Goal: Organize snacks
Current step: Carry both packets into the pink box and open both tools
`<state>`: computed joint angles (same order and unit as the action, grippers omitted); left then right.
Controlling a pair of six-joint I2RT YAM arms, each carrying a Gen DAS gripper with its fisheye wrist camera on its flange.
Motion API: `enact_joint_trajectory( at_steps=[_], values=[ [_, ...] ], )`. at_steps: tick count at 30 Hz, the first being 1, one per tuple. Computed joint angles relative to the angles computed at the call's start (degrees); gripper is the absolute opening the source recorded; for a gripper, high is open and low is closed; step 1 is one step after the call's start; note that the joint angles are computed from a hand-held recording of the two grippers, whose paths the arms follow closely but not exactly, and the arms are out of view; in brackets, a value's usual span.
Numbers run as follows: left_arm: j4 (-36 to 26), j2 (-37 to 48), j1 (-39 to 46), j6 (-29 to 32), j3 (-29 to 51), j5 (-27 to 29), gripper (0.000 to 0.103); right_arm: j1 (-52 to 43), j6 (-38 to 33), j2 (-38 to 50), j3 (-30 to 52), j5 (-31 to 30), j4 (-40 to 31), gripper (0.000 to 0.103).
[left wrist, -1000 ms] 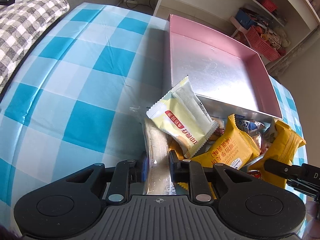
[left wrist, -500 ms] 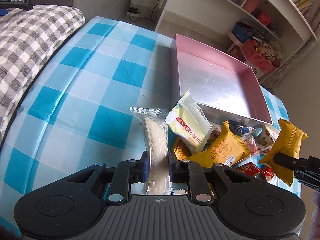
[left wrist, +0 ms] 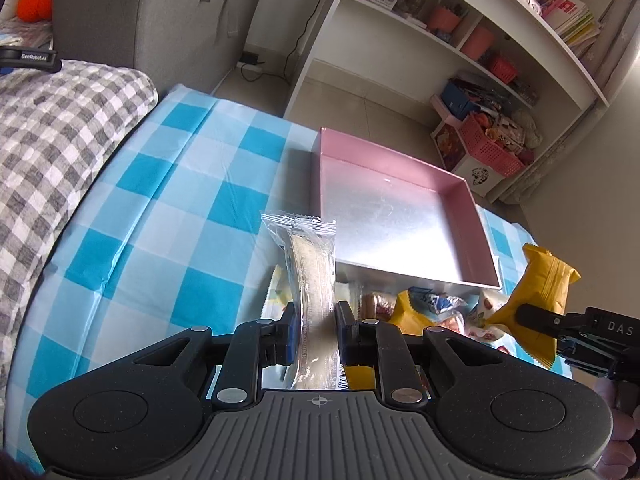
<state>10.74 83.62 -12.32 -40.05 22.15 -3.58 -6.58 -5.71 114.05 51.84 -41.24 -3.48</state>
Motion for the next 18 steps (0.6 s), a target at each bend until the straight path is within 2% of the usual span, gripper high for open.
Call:
enact_joint_trajectory(
  at_steps=[5,11,18],
  values=[
    [0.79,4.82,-0.77,2.53,5.9,-0.54,0.016,1.14,2.08,2.72,4.86,-0.93,-0.42,0.025],
    [9.37,19.04,0.09,3.85,14.53,3.93,0.017,3.11,4.25,9.31,11.7,-1.3,1.84,0.025],
    [11.06,32.87,0.09,6.92,25.28,2.7,0.017,4.22,3.3,14.95,15.23,-1.16,7.29,0.025]
  ],
)
